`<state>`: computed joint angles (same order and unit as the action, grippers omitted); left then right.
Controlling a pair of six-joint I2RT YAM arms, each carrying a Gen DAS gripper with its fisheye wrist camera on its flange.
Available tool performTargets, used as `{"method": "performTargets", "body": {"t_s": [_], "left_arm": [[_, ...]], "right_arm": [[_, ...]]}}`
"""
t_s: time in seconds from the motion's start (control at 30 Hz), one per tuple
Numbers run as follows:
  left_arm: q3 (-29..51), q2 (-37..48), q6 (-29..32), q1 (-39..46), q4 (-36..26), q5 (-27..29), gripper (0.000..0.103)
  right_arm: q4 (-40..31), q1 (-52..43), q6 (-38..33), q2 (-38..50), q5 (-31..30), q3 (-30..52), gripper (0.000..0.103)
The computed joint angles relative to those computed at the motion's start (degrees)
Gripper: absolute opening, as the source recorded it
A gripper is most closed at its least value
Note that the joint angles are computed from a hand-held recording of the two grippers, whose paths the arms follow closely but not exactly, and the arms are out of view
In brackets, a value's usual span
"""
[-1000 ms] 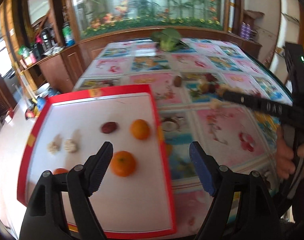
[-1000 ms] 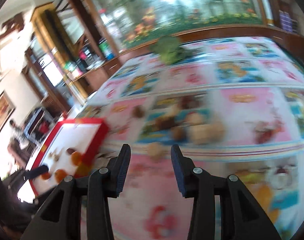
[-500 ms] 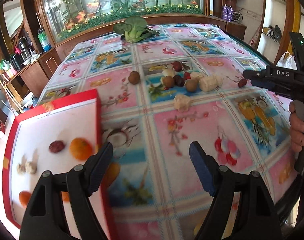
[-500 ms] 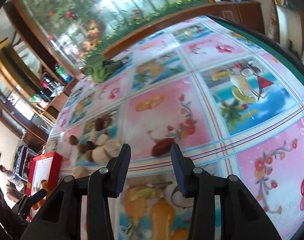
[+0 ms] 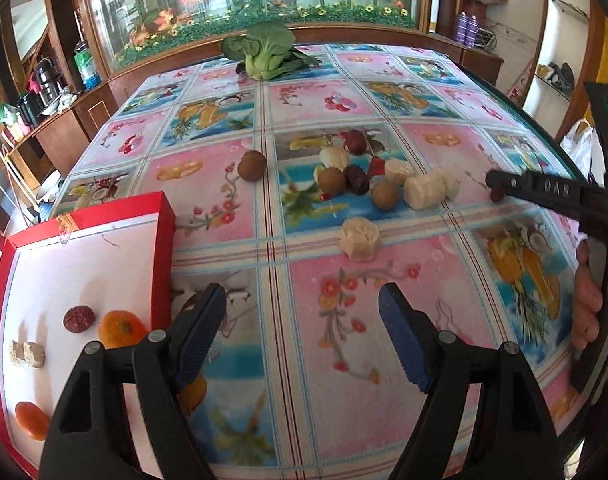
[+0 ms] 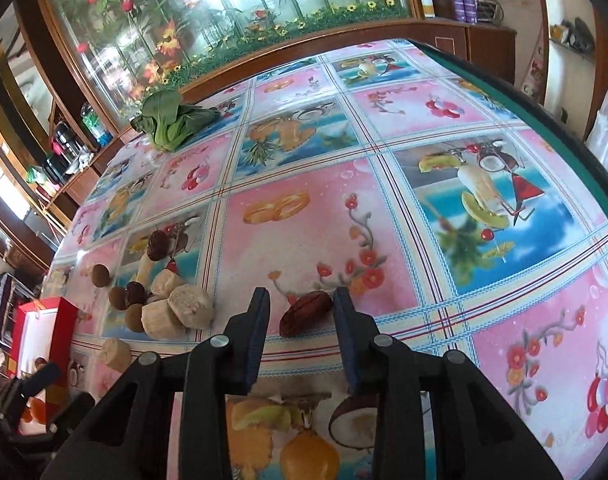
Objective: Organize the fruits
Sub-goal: 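Grasp a red date with the right tool while the left tool grasps a round beige chunk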
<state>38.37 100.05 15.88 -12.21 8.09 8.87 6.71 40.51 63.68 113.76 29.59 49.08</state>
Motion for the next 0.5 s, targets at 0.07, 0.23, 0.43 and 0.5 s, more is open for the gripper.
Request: {"method": "performTargets", "body": {"t_s": [0.07, 0.23, 0.43, 0.5], "left_arm": [[0.98, 0.65, -0.74, -0.52, -0.08, -0.55, 0.079], [3.14, 1.96, -2.07, -2.71, -0.92, -1.21, 0.079], [5.3, 4.8, -3.4, -5.77, -0.6, -2.73, 0.079], [6.11, 6.14, -3.76, -6.37, -0.26, -3.69, 0.079]], "right_arm": [[-3.41, 0.63, 0.02, 0.89, 1.67, 2.04, 0.025], [-6.7, 1.17, -1.11, 2.33, 3.41, 4.81, 0.024], [-7.61, 1.63, -1.7, 2.8, 3.9, 5.71, 0.024], [-7.59, 1.86, -1.94, 2.84, 3.83, 5.81, 0.024]]}}
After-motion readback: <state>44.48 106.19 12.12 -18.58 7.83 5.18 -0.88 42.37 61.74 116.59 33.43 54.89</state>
